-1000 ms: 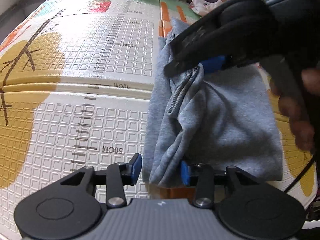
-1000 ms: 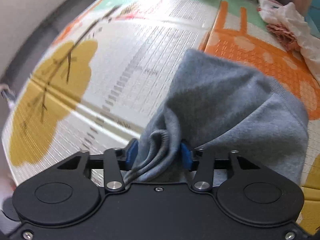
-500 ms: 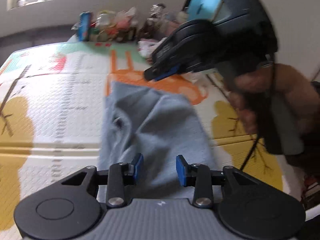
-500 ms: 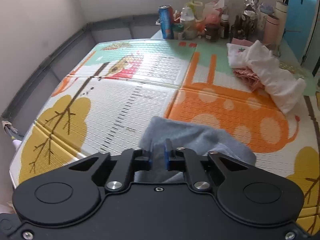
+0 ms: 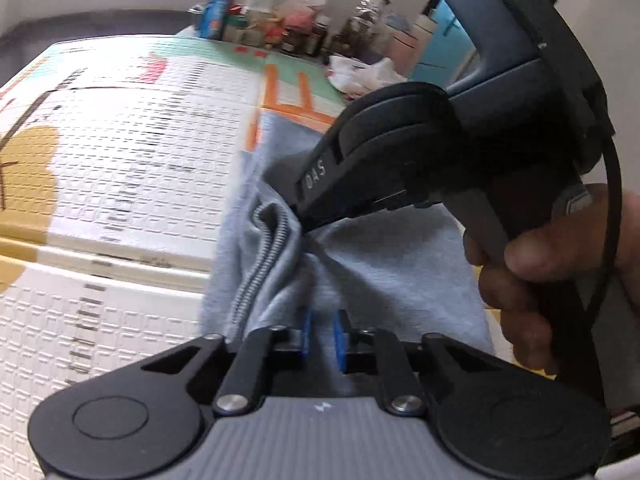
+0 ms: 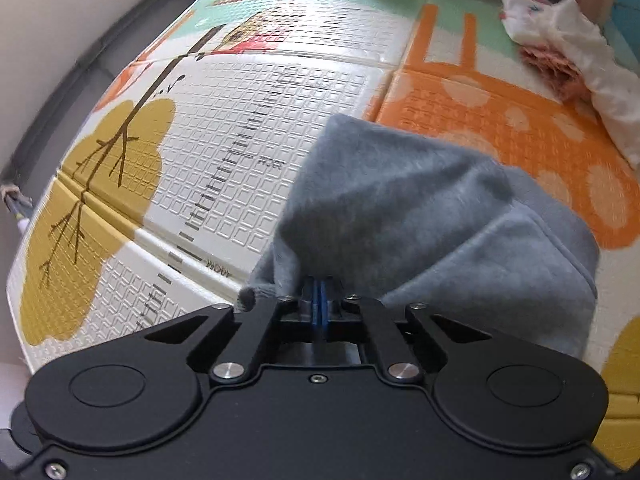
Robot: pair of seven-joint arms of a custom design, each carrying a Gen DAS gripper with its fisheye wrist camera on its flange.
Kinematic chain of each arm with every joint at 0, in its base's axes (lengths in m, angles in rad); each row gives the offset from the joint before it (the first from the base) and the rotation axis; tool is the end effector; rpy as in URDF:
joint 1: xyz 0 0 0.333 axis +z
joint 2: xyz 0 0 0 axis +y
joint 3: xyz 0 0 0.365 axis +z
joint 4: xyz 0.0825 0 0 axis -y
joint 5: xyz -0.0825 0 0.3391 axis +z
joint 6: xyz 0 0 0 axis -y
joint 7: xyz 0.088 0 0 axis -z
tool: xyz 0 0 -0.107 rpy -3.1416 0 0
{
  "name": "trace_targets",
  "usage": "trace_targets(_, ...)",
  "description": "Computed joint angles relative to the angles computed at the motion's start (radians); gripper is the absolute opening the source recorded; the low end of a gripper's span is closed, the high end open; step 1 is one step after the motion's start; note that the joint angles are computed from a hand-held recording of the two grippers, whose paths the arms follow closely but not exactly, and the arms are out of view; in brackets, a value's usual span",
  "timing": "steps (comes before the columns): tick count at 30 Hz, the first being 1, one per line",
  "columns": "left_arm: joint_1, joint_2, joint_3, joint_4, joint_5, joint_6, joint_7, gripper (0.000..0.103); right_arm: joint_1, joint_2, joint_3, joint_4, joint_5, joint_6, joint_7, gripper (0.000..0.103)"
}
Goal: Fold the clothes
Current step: 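Open both grippers and release the sweatshirt bundle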
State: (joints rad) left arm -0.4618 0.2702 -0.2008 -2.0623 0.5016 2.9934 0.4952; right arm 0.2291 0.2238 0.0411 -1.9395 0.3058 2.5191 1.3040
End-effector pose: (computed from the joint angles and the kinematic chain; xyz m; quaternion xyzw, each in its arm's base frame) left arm 0.4649 -0.3924 0.4564 -0.6553 0.6771 -0.3286 0.0643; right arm 0.5875 0.1578 0.4797 -0.7921 0.5738 -0.0427 0.2039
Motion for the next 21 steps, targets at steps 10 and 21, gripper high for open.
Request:
trace_targets(10, -0.019, -0.049, 0.043, -0.027, 0.122, -0.086, -0.174, 0.01, 0.051, 0.088, -0.011, 0.113, -0.114, -0.057, 0.056, 0.003)
trace_targets(21, 0.088, -0.063, -0.04, -0.109, -0.058, -0.101, -0.141, 0.045, 0.074, 0.14, -0.02, 0.131, -0.182, -0.051, 0.085, 0.0)
